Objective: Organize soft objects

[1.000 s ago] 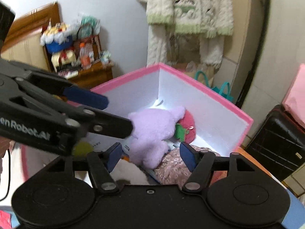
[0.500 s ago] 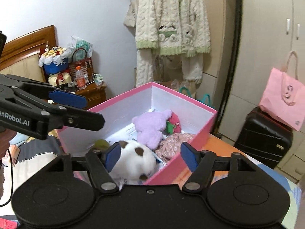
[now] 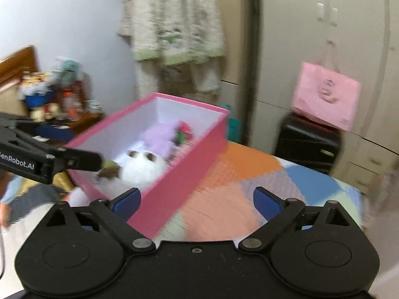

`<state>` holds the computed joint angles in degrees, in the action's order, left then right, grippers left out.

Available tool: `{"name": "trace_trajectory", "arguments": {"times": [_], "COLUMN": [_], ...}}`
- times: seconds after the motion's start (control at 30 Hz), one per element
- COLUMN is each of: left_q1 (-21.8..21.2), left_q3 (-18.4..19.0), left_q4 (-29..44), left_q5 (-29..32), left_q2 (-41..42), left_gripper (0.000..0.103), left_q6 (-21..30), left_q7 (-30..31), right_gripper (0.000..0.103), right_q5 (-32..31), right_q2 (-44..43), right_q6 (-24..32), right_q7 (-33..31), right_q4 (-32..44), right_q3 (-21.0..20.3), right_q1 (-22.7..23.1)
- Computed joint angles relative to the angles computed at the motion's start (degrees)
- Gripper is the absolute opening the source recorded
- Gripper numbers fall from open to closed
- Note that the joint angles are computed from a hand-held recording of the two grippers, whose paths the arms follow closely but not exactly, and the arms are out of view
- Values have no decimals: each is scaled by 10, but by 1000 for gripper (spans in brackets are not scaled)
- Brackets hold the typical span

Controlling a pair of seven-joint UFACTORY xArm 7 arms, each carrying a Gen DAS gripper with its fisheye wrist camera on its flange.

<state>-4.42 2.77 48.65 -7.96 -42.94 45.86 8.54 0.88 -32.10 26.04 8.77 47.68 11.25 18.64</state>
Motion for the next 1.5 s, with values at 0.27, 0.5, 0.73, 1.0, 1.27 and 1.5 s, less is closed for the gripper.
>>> {"name": "trace_trajectory", "arguments": {"times": [0.27, 0.5, 0.73, 1.0, 1.27, 1.5], "left_q1": [-14, 1, -4, -21, -25, -32], "left_q3": [-16, -65, -71, -61, -60, -60], "left_q4": [-77, -105, -144, -161, -168, -174], "left_q5": [-2, 55, 78, 66, 64, 62], "left_q2": [-100, -154, -203, -216, -224, -236], "left_gripper": [97, 97, 97, 97, 97, 97], "left_q6": [-29, -23, -31, -37, -42, -47], "left_q7": [10, -14, -43, -59, -68, -67], "right_gripper": [100, 100, 100, 100, 100, 100], "right_q5": [-65, -61, -79, -91, -103, -105], "right_q2": [-114, -193, -257, -285, -298, -307], "right_q6": [77, 91, 125, 165, 181, 187], "right_q7": [123, 169, 235, 265, 282, 295], "right_q4": [-50, -94, -124, -129, -125, -127], "right_q3": [54, 61, 98, 110, 123, 128], "right_q1": [-52, -49, -75, -70, -66, -64]}}
